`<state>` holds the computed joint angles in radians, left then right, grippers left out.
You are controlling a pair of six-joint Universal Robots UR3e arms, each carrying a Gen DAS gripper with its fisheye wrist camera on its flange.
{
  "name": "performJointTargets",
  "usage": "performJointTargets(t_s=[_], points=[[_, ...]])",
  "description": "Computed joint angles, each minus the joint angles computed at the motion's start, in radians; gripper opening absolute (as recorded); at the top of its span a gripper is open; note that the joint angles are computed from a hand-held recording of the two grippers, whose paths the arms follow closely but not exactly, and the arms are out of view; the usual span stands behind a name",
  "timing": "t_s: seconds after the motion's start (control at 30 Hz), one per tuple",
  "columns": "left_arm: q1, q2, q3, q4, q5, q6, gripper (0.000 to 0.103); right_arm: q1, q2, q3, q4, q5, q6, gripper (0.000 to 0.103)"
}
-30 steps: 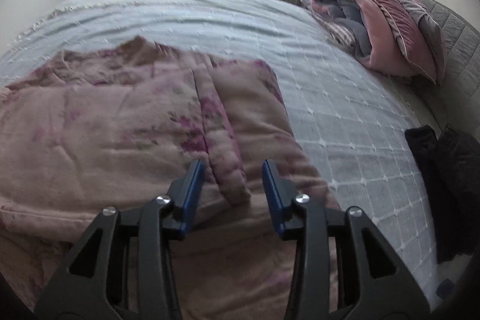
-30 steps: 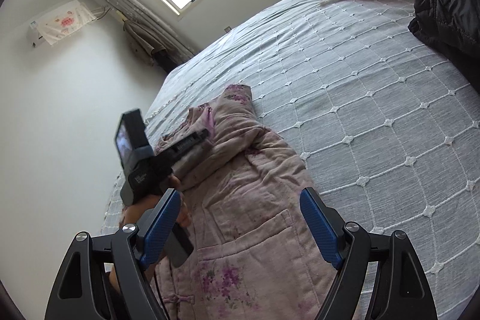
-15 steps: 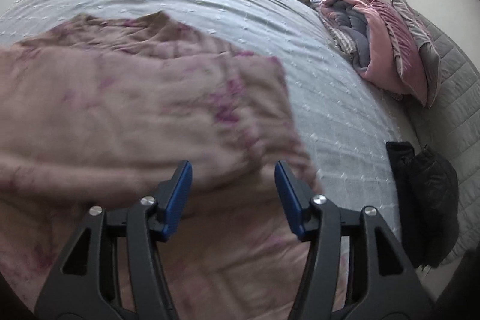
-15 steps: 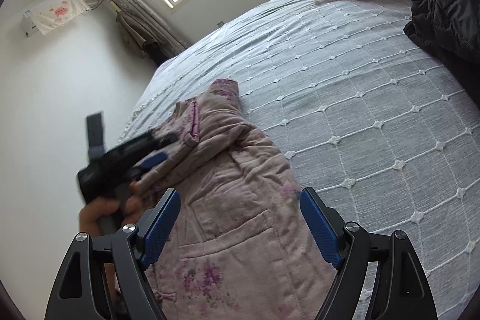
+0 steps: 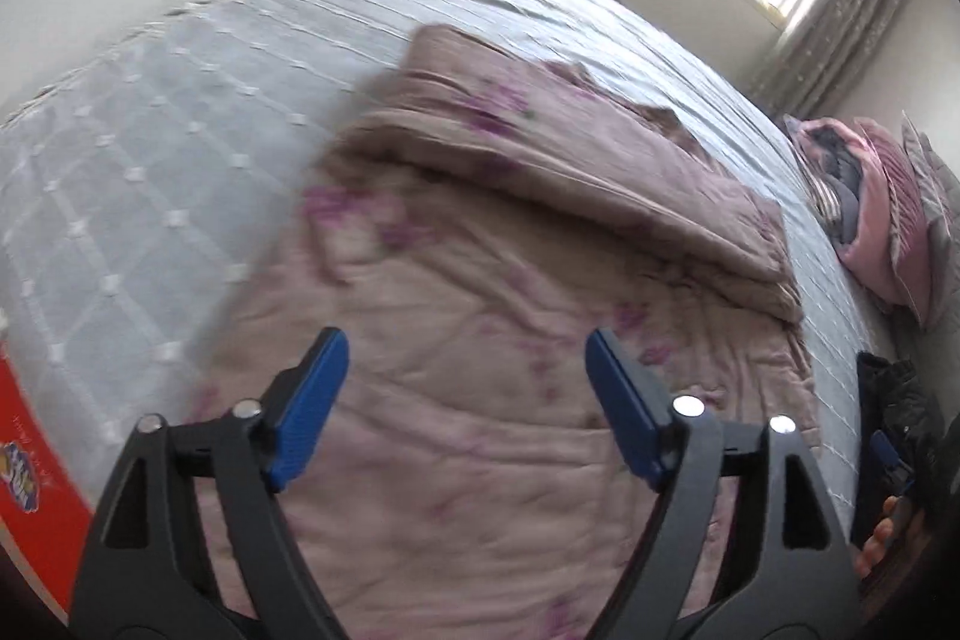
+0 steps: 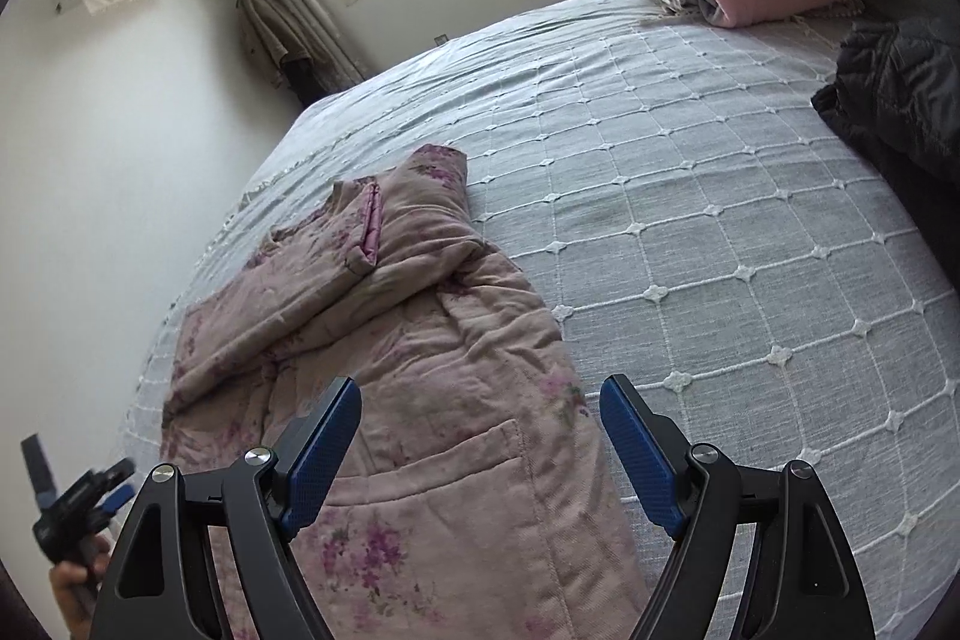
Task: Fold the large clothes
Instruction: 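Move both grippers to the jacket hem, then grasp the jacket hem with both grippers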
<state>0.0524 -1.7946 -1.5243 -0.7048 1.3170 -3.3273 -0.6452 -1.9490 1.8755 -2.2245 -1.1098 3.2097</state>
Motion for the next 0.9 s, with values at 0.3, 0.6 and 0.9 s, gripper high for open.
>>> performJointTargets(t_s=[0.3, 0.6, 0.9], points=[[0.179, 0.214, -0.292, 0.043, -0.125, 0.129, 0.086, 0.236, 0.108, -0.029, -0.117, -0.257, 0.003, 0.086], [0.370, 0.432, -0.503, -0.098, -0.220, 0.312, 0.086, -0.040, -0.353, 0.258, 0.090, 0.115, -0.055, 0.087], [0.567, 0.500, -0.539, -0.390, -0.369, 0.511, 0.084, -0.291, -0.603, 0.245, 0.679, 0.088, -0.363, 0.087]])
